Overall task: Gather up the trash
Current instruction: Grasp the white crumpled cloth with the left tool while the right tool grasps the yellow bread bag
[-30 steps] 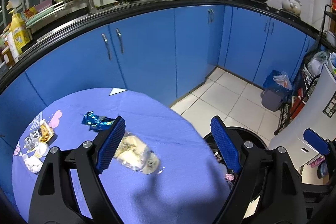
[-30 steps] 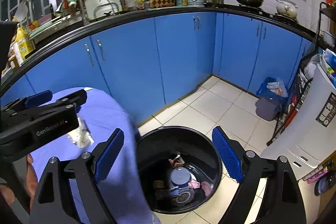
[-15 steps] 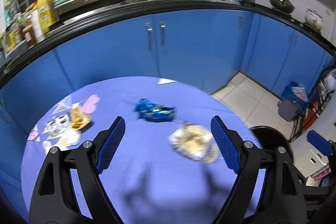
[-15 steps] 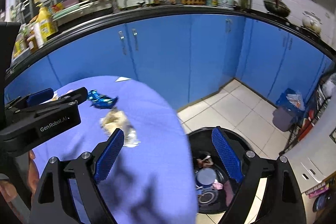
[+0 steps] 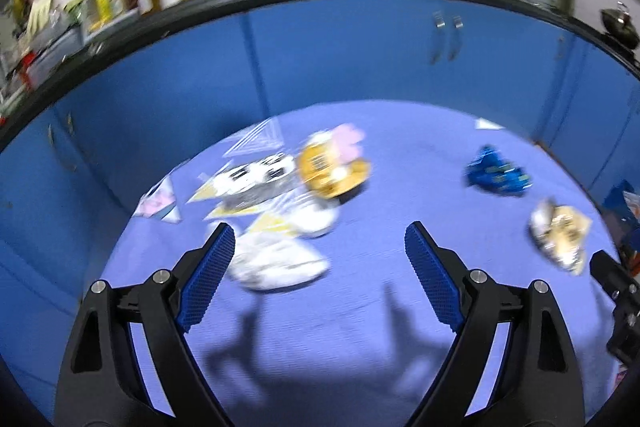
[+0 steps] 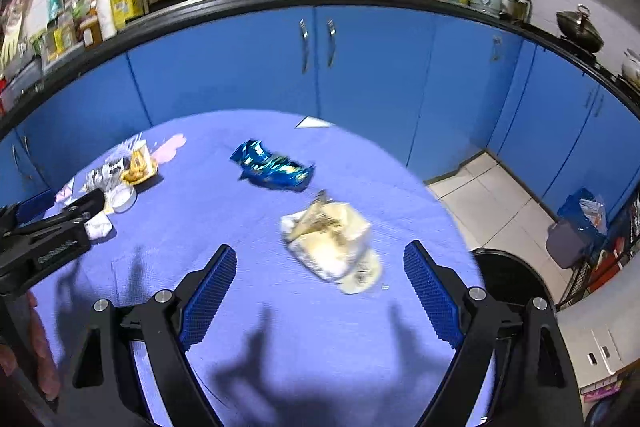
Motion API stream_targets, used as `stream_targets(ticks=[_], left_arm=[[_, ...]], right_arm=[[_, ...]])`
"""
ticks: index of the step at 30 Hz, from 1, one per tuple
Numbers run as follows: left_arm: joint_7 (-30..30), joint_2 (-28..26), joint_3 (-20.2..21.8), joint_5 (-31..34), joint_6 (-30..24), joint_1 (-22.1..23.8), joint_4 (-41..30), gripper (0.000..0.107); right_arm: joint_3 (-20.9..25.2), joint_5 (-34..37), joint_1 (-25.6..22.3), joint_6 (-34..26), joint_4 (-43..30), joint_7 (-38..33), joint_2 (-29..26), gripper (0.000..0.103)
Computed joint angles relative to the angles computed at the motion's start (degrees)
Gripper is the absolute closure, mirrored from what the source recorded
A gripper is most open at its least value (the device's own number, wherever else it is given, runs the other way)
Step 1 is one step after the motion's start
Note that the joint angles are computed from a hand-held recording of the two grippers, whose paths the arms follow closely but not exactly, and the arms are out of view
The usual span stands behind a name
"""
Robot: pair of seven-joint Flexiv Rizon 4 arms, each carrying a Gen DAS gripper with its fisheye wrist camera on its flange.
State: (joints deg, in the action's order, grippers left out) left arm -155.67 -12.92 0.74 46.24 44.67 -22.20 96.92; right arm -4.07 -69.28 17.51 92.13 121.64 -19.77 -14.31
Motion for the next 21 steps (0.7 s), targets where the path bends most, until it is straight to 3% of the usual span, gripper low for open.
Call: stream_targets(ticks=[10,21], left_arm=[[-2.51,3.22,0.62,1.71,1.09,3.13,6.4,0.015],[1.44,1.13,1.18,-4.65,6.01,6.66,8.17,0.015]], right_arm=[[1.53,8.75,3.1,-7.1,-2.97,-5.68,-3.88,0.019],[2.6,17.1,4.74,-11.51,-6.17,-11.32,-7.37,0.019]])
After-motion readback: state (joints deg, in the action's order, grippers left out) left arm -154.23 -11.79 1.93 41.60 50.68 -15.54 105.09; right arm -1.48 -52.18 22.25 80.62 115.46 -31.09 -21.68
